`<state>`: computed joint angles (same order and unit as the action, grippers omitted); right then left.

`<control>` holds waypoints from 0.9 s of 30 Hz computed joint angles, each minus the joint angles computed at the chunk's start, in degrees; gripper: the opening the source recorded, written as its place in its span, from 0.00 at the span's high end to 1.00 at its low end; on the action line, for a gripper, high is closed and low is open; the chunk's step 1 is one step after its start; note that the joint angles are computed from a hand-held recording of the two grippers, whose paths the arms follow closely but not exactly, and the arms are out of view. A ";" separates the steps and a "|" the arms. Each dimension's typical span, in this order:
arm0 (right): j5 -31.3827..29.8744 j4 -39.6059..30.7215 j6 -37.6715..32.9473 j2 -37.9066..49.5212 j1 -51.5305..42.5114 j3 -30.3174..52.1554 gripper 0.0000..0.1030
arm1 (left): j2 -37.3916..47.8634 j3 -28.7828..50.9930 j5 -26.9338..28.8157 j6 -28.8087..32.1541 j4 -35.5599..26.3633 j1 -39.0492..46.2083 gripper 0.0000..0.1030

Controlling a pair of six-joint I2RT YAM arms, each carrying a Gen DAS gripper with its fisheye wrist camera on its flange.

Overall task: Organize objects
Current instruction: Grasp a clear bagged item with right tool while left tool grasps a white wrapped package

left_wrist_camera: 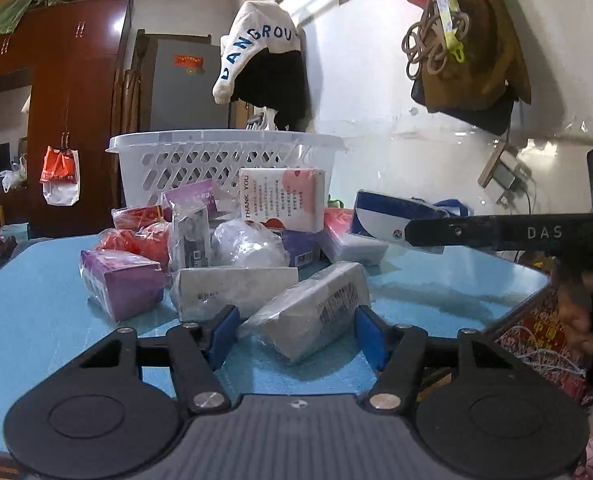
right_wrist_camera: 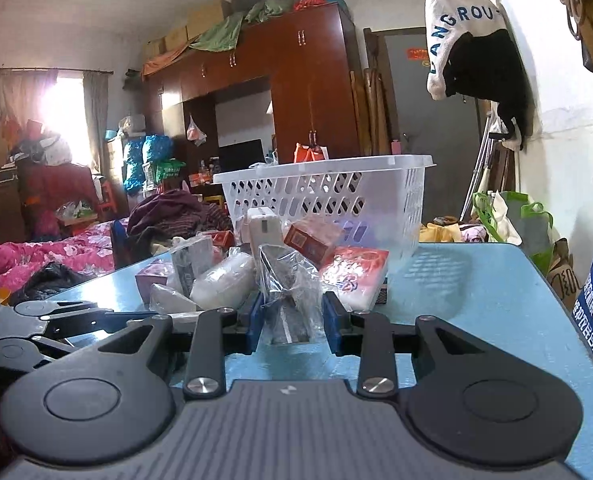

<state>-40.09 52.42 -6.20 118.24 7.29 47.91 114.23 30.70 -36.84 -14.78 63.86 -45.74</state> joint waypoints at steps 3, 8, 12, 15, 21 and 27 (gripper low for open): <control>0.13 0.23 0.27 0.27 -0.02 -0.02 0.66 | 0.71 -1.33 -1.33 0.53 3.71 -0.40 0.38; -0.28 1.69 0.73 0.46 -0.48 -0.41 0.66 | 0.41 -5.31 -2.34 3.08 12.83 -0.73 0.44; -0.44 2.15 1.20 0.37 -0.75 -0.56 0.66 | 0.32 -7.01 -3.00 4.93 16.94 -0.49 0.45; -0.37 2.26 1.51 0.46 -0.77 -0.43 0.66 | 0.79 -7.30 -2.24 3.93 17.66 0.71 0.46; -0.93 3.11 3.17 0.47 -1.02 -0.32 0.66 | 0.94 -8.76 -1.82 3.45 21.47 2.18 0.47; -0.83 4.36 5.17 0.59 -1.65 0.18 0.66 | -0.09 -10.58 -2.88 3.62 26.06 3.48 0.47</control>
<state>-40.91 56.78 -1.03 118.83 5.64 48.09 114.14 20.12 -39.71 -11.16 89.93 -42.26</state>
